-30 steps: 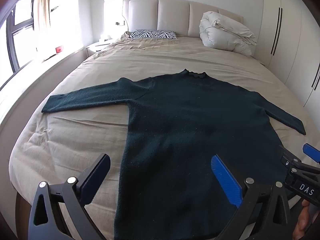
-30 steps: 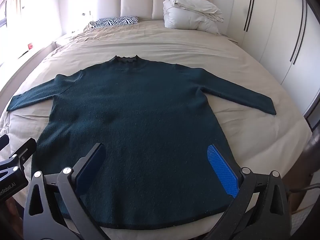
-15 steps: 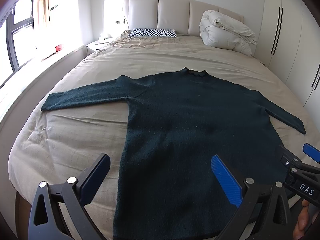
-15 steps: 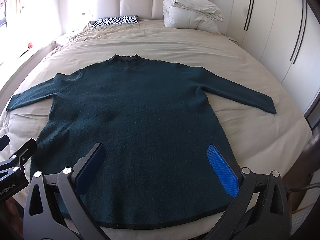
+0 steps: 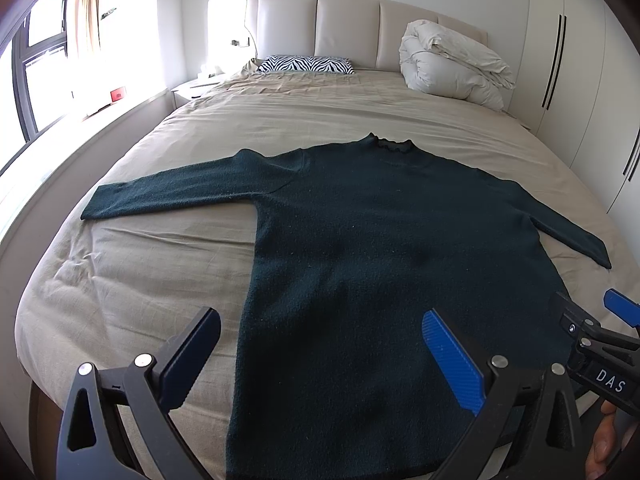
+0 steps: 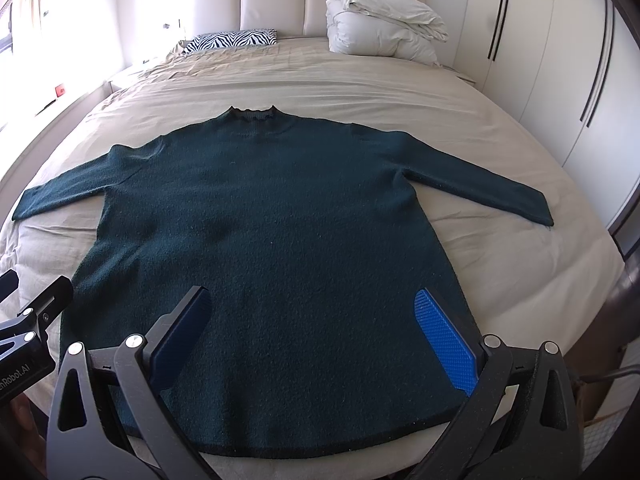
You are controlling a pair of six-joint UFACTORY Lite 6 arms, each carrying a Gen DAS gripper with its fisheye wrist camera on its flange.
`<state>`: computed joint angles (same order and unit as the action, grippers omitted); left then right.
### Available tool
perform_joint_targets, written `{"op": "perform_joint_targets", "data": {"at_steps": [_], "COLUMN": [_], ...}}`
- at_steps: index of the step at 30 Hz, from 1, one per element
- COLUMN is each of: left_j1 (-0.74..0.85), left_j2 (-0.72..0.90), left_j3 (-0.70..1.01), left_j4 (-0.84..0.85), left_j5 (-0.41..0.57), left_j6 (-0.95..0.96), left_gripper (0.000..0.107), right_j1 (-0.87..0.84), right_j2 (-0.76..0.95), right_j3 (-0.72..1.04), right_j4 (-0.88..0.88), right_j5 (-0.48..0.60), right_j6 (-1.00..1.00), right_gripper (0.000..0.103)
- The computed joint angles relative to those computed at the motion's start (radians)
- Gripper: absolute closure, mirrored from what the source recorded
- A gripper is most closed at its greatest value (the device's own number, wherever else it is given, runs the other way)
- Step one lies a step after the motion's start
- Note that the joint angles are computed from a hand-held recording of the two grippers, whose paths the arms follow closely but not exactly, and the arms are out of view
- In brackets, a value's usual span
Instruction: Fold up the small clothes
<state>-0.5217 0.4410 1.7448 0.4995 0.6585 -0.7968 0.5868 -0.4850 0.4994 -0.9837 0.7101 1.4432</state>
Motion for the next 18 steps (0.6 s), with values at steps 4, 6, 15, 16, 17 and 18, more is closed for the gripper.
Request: {"op": "perform_joint_targets", "data": {"at_steps": [4,6,15,16,17,18], "left_j1": [0.0,0.0,0.002,0.002,0.002,0.002], "left_j2": [0.001,0.001,0.001,0.001,0.001,0.002], "left_j3": [0.001,0.001,0.002,0.002,0.003,0.004], "left_j4": [-0.001,-0.001,-0.004,-0.004,-0.005,-0.005], "left_j5": [0.0,0.0,0.0,0.0,0.001,0.001], "left_j6": [0.002,0.002,0.003,0.003,0.005,0.005], "left_gripper": [0.004,0.004,0.004,0.004,0.004,0.004], "right_j1": [-0.004,-0.004,-0.001,-0.002,-0.001,-0.001], "right_j2": [-0.001,0.0,0.002,0.001,0.002,0.002], "right_j3": [-0.004,-0.004,-0.003,-0.005,-0.004,-0.003], "right_j4": [0.0,-0.001,-0.002,-0.002,-0.002,-0.002], "right_j5": [-0.004,-0.004,-0.003,-0.004,-0.003,-0.002], "right_j6": [-0.001,0.001,0.004,0.004,0.005,0.005], "right_gripper": [0.0,0.0,0.0,0.0,0.0,0.0]}}
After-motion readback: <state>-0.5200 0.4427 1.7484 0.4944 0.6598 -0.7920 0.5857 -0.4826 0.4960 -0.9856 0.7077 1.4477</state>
